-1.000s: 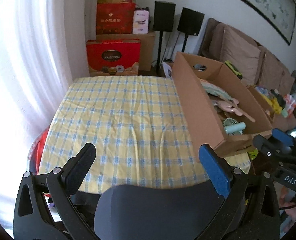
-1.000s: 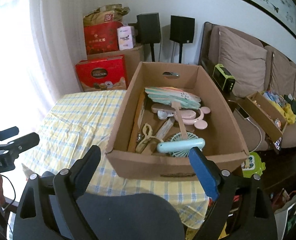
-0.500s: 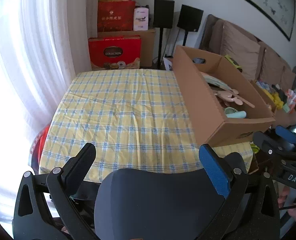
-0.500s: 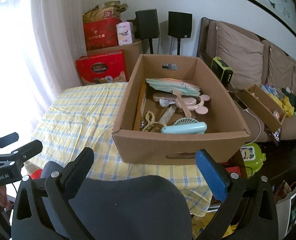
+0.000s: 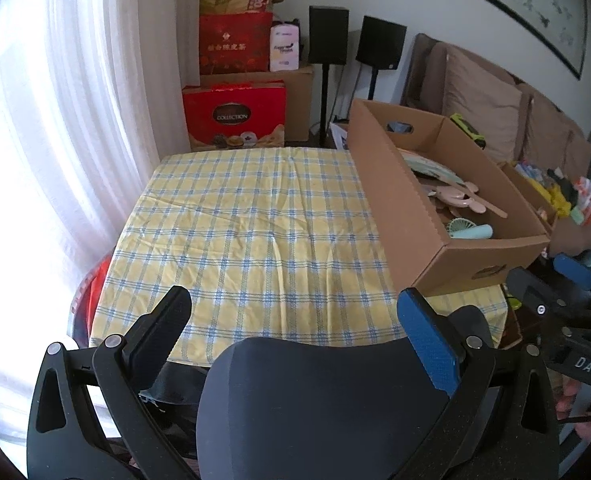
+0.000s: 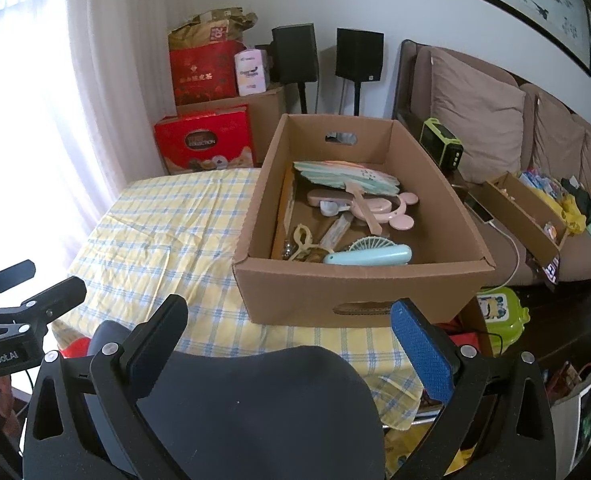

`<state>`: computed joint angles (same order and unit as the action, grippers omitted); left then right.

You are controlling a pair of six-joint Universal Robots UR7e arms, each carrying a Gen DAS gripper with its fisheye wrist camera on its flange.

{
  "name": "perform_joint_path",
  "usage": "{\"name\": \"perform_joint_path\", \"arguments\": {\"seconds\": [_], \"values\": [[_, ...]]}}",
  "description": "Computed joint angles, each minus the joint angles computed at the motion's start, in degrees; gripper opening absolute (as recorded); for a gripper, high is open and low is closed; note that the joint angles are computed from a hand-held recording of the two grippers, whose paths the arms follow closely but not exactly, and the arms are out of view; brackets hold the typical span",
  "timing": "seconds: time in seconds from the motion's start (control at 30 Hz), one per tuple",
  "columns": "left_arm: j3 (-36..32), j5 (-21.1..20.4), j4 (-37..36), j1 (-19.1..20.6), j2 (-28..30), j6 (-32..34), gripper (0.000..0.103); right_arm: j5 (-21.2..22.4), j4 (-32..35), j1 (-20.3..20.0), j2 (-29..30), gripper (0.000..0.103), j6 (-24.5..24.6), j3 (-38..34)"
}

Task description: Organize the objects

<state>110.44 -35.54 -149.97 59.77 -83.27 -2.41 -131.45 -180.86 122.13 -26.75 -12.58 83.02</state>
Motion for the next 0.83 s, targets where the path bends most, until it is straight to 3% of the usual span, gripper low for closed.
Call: {"name": "perform_joint_path", "arguments": {"seconds": [0.83], "values": [[0.4,0.9,0.3,-0.3,0.2,0.1,0.103,0.2,-0.6,0.1,-0.6,0.102,0.7,0.7]]}}
